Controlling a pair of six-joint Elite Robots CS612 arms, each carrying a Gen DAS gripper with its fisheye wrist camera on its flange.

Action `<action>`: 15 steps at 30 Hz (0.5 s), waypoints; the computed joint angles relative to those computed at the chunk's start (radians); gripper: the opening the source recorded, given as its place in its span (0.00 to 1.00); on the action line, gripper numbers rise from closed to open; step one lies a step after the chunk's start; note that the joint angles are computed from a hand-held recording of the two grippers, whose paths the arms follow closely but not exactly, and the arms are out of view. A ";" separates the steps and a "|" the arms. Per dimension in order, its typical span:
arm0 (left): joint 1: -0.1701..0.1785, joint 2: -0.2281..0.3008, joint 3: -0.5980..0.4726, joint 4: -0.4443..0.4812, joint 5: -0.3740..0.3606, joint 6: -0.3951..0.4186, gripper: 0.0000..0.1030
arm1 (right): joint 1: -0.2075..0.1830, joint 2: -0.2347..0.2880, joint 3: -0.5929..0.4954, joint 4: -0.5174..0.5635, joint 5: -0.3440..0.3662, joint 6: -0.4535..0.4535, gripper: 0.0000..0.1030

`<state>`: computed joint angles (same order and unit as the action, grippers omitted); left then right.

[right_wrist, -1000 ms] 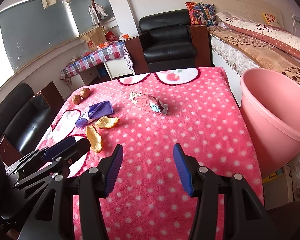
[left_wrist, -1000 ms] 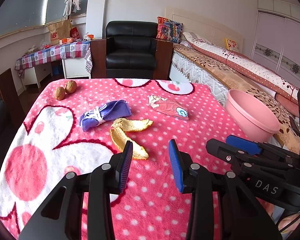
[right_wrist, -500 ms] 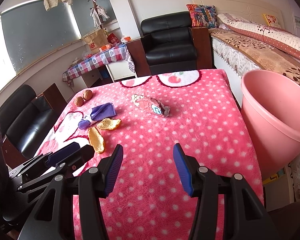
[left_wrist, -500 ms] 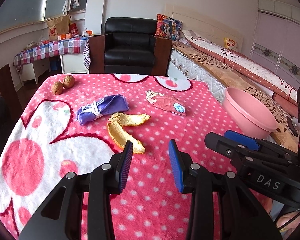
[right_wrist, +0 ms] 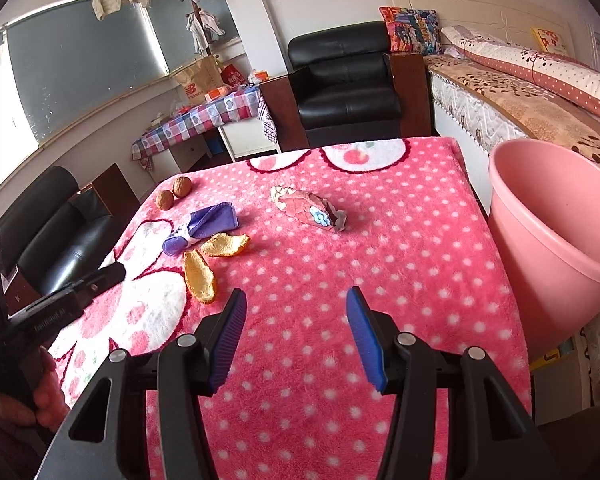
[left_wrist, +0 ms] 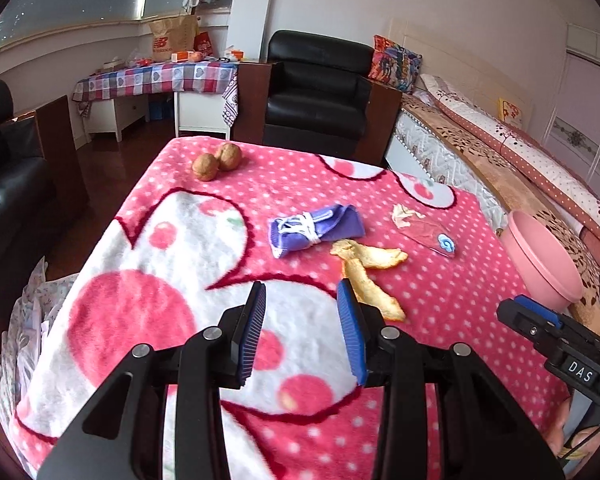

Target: Collect trash

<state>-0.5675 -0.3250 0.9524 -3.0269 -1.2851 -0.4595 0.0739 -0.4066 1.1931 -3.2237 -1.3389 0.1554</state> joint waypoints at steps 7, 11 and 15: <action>0.022 -0.008 0.003 0.046 -0.005 -0.045 0.36 | 0.000 0.000 -0.002 0.019 0.004 -0.008 0.50; 0.037 -0.003 -0.024 0.057 -0.048 -0.099 0.36 | 0.002 0.000 -0.009 0.043 0.000 -0.021 0.50; 0.044 0.004 -0.058 0.035 -0.075 -0.114 0.36 | 0.005 -0.003 -0.006 0.052 -0.004 -0.033 0.50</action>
